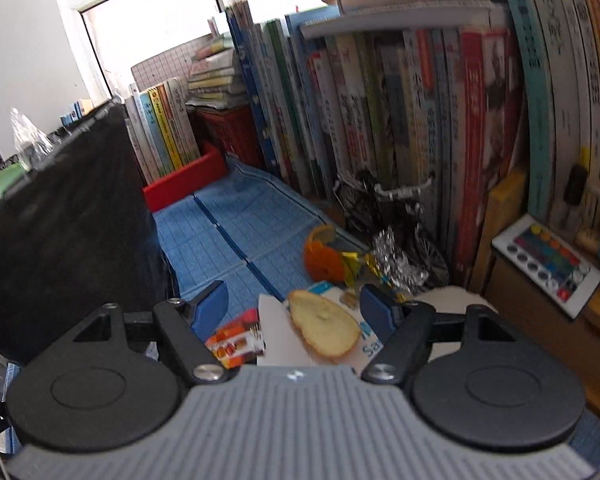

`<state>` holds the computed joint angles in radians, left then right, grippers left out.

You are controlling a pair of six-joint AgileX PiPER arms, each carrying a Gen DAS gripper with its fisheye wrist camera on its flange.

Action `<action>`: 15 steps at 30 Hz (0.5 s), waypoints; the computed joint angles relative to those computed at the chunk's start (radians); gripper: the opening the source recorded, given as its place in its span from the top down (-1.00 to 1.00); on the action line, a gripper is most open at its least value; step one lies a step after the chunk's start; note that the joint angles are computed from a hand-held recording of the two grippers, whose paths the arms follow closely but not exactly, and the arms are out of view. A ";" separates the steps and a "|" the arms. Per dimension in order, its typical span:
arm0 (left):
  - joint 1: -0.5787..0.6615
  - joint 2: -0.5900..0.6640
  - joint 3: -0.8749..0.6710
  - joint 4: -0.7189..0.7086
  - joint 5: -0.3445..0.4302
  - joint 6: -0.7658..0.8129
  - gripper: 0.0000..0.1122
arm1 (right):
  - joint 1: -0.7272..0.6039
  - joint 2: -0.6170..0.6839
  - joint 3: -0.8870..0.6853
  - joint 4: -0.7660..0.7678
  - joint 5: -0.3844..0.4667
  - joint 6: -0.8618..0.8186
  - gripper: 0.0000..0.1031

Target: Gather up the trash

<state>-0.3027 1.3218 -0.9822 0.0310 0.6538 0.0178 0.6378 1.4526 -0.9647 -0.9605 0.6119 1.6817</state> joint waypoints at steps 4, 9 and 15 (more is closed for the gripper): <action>-0.001 0.052 0.015 0.041 -0.041 -0.075 0.05 | -0.015 0.008 0.046 -0.031 -0.049 0.109 -0.60; -0.019 0.089 0.046 0.092 -0.122 -0.143 0.05 | -0.036 0.021 0.070 -0.030 -0.102 0.133 -0.60; -0.052 0.129 0.044 0.170 -0.133 -0.222 0.01 | -0.036 0.060 0.085 -0.140 -0.178 0.242 -0.59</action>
<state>-0.3545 1.4504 -0.9380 0.2010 0.5203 -0.2038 0.6016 1.5129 -0.8800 -1.1000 0.4336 1.9233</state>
